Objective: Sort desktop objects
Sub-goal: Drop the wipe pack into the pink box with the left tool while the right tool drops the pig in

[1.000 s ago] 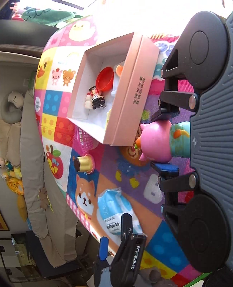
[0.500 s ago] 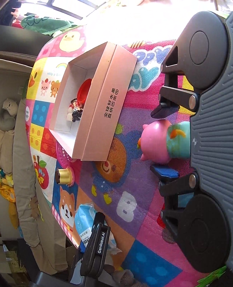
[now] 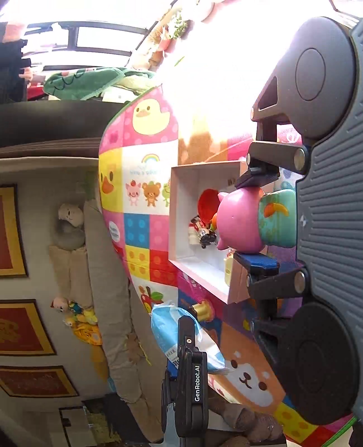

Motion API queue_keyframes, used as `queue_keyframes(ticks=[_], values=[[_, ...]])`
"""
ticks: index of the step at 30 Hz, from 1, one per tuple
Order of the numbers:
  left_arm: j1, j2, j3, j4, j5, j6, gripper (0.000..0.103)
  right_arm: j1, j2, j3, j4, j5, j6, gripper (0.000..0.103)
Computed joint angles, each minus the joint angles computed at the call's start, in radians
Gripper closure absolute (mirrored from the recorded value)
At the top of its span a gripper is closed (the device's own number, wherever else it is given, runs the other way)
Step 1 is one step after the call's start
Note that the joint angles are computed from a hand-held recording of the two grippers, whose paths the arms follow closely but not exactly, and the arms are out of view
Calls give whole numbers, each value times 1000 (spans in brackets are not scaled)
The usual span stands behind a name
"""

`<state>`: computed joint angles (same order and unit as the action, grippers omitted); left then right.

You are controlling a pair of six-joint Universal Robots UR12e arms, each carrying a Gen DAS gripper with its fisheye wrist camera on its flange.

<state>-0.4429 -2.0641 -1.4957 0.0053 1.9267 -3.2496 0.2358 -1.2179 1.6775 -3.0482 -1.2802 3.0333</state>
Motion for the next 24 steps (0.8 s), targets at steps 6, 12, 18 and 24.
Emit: queue_keyframes(ticks=[6,12,18,24], values=[[3,-40,64,-162,29,-60,11,-6,14,-20,-4,-55,22,55],[1,13,-18,-296,65,-142,6,-12,50,-77,65,-40,76,55],[5,38,-46,-331,81,-161,6,15,138,-226,87,-78,113,55],[6,57,-70,-308,88,-175,4,44,236,-405,208,-114,124,43]])
